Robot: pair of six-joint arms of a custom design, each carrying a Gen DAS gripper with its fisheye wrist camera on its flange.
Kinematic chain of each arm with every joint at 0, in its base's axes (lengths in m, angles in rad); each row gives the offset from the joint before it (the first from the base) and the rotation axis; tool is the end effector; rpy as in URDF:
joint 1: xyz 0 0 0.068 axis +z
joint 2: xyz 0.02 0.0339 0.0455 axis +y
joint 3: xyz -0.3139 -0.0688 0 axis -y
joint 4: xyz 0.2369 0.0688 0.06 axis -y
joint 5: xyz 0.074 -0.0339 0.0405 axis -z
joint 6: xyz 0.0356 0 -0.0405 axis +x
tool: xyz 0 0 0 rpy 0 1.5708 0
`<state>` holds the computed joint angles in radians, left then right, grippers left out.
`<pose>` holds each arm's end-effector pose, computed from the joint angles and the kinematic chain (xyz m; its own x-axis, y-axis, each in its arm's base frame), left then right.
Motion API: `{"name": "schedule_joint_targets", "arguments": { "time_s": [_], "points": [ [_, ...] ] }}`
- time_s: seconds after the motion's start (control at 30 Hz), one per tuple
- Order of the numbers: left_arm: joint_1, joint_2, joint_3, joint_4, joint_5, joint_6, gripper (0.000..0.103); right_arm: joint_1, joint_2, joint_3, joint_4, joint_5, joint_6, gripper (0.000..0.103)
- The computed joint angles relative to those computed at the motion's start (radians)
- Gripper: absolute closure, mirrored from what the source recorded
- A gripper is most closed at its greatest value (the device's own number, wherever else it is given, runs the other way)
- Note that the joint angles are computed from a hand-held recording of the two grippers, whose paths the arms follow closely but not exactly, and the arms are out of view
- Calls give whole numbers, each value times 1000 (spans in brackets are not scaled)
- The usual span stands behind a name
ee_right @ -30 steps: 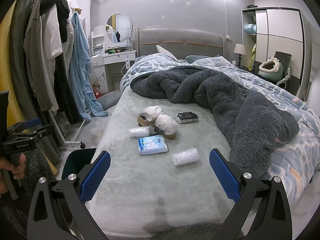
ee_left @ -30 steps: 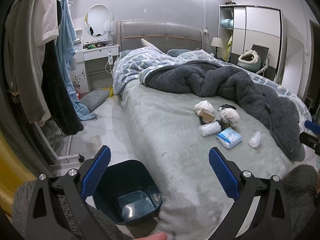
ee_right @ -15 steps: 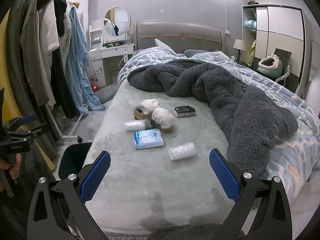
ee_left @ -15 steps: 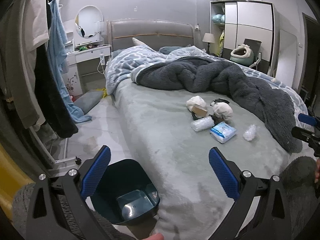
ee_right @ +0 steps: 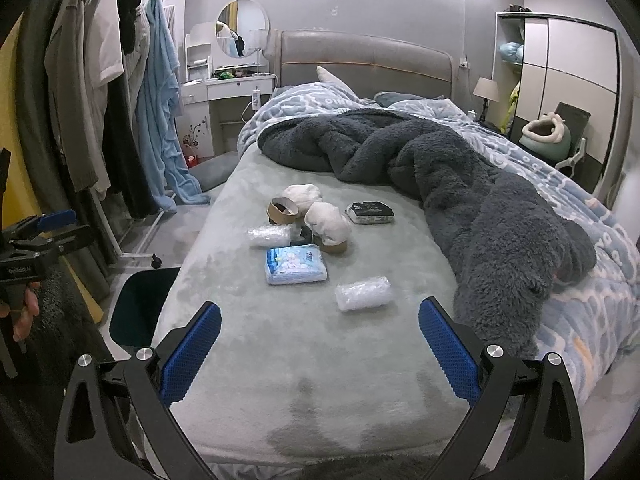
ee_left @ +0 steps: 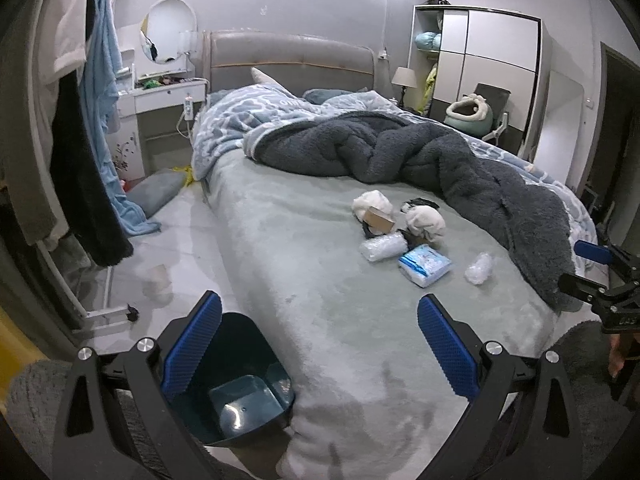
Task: Collect trash
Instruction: 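Move both tools from the wastebasket toward the trash items on the bed, then grasp the blue wipes packet with the left tool while the right tool grasps the bubble-wrap bundle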
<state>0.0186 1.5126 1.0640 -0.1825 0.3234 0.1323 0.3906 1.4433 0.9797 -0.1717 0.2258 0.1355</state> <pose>0.3284 -0.0052 0.3146 -0.5533 0.1148 -0.8251 0.3146 0.9459 -0.0794 0.2863 0.1093 0.3081 -0.5713 -0.0929 -0.8155 -0.1284 0.9915 -0.0229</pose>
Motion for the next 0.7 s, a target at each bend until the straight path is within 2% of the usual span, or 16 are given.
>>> {"name": "schedule_joint_targets", "arguments": {
  "time_s": [0.5, 0.7],
  "points": [
    [-73, 41, 37, -13, 2, 19, 5, -47, 110, 52, -4, -68, -36, 3],
    [-130, 104, 77, -30, -5, 19, 12, -115, 164, 57, 36, -163, -50, 3]
  ]
}}
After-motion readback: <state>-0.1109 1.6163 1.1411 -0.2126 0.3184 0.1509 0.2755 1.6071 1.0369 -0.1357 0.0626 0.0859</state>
